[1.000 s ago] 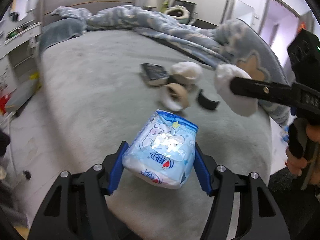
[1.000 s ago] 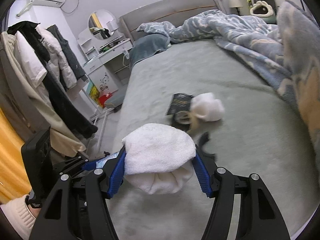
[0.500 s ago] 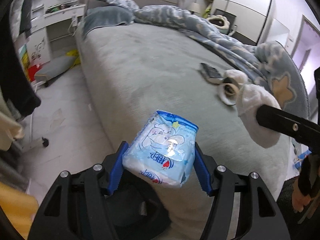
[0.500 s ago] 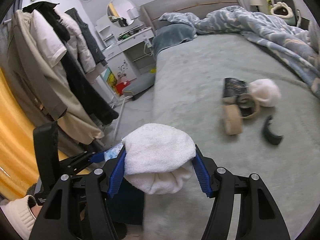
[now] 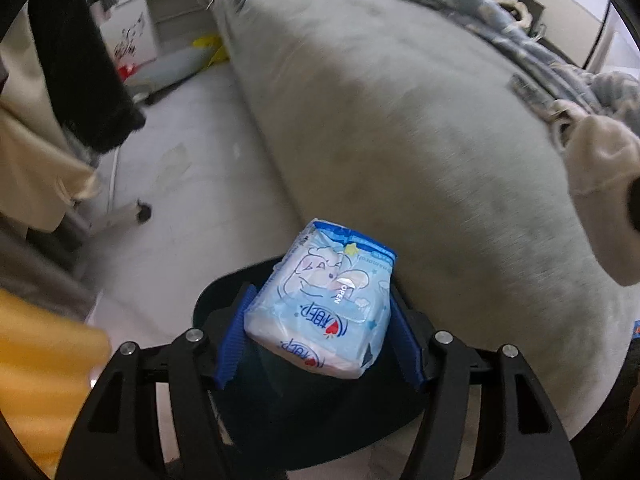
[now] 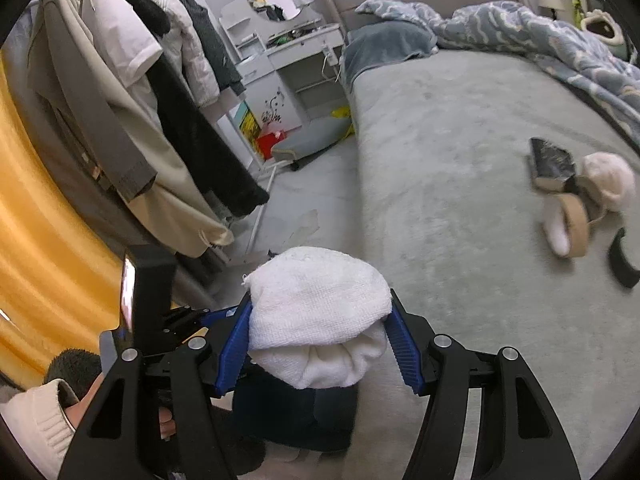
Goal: Collect trash
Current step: 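Carry the tissue ball and wipes packet over the bin with both tools, then open the left tool over the bin while the right tool releases the tissue ball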
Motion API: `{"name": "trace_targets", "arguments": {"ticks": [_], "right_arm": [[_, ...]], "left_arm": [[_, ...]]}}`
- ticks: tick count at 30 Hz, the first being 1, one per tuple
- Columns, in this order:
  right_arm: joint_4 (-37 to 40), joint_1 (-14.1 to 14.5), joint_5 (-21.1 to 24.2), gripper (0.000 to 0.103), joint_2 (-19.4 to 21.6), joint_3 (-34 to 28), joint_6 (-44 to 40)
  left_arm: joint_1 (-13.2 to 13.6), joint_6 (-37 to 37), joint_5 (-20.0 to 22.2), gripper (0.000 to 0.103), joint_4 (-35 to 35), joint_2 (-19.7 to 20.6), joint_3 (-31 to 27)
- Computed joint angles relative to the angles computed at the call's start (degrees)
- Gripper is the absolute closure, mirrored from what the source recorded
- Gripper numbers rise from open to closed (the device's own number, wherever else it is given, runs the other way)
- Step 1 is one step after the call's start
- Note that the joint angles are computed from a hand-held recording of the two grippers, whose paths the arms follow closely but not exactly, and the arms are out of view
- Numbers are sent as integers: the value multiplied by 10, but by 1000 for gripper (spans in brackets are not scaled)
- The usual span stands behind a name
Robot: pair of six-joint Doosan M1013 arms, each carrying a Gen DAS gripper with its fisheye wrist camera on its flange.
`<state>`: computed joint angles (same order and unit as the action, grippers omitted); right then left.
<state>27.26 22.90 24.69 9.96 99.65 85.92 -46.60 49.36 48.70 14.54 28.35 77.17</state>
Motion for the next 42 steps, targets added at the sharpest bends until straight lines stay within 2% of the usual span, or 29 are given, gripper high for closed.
{"name": "trace_targets", "arguments": {"ticks": [12,17,19,21,29,35,37,42], "right_arm": [[-9,14,56,39,40,-37,6],[-13,15,66,39,54,-52,14],[-10,14,75,39,62,-59,14],[-14,16,81,39,69,-66,18],[-30,24,110,39,93,-86,25],[-68,35,146,39,118,-106,48],[-86,40,158,39,128,-113,55],[-110,48,188,39,145,-125,57]], "left_arm": [[31,41,33,37,-120,0,27],[39,64,24,37,-161,-6,44],[42,70,20,33,-172,-9,50],[43,71,15,23,-179,-12,55],[46,37,-28,19,-145,-43,84],[45,-20,-95,19,-64,-78,117],[46,-27,-109,21,-48,-85,123],[51,-35,-134,33,-33,-95,134]]}}
